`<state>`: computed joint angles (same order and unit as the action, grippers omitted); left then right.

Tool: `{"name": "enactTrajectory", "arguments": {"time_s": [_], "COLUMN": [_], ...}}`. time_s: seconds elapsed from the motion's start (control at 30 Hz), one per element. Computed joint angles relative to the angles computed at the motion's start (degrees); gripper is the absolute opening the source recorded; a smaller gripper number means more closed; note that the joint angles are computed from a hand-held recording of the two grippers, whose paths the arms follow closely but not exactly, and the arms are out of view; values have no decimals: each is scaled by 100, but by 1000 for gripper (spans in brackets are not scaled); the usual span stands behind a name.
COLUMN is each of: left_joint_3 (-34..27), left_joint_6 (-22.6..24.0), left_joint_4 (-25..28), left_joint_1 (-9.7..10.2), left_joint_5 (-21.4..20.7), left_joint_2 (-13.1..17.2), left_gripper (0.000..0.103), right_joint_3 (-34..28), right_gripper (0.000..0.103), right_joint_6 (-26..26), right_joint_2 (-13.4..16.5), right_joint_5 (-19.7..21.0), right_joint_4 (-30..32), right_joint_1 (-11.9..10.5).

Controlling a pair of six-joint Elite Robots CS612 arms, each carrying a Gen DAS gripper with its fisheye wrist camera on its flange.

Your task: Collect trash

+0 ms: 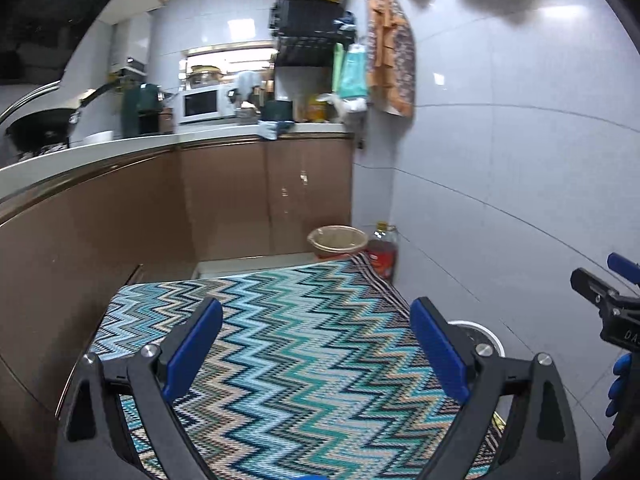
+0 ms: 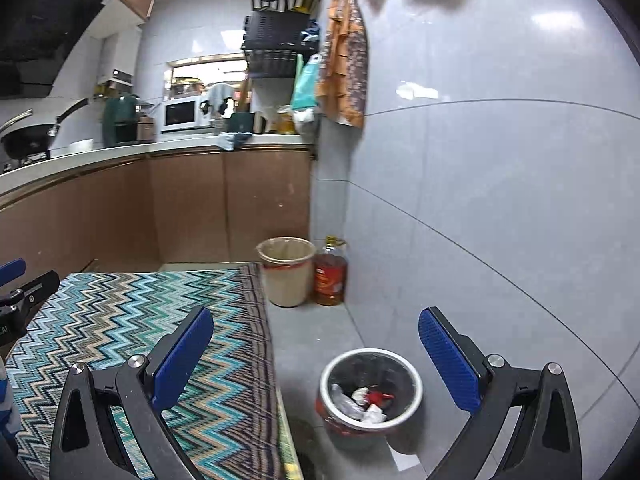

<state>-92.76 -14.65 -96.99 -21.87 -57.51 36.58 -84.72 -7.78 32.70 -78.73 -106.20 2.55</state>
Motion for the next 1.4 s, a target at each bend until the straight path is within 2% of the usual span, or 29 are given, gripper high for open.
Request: {"name": "enactTrajectory", "arguments": {"time_s": [0.37, 0.63, 0.93, 1.4], "left_joint_3": [78, 74, 2, 21], "left_joint_6": [178, 134, -57, -98], "left_joint_4": [62, 164, 291, 417], "left_joint_1": [-95, -117, -121, -151], "left_joint_5": [50, 7, 260, 116], "left_joint_2": [-62, -42, -31, -14], "left_gripper": [95, 95, 95, 95], "right_joint_3": [-55, -65, -46, -57], "right_gripper": [103, 103, 103, 103], "right_joint_6": [298, 255, 232, 189], "right_joint_2": [67, 74, 72, 82], "right_joint_5": [149, 174, 290, 267], "right_joint_4": [82, 352, 273, 285], "right_joint_1": [-159, -176, -171, -167]}}
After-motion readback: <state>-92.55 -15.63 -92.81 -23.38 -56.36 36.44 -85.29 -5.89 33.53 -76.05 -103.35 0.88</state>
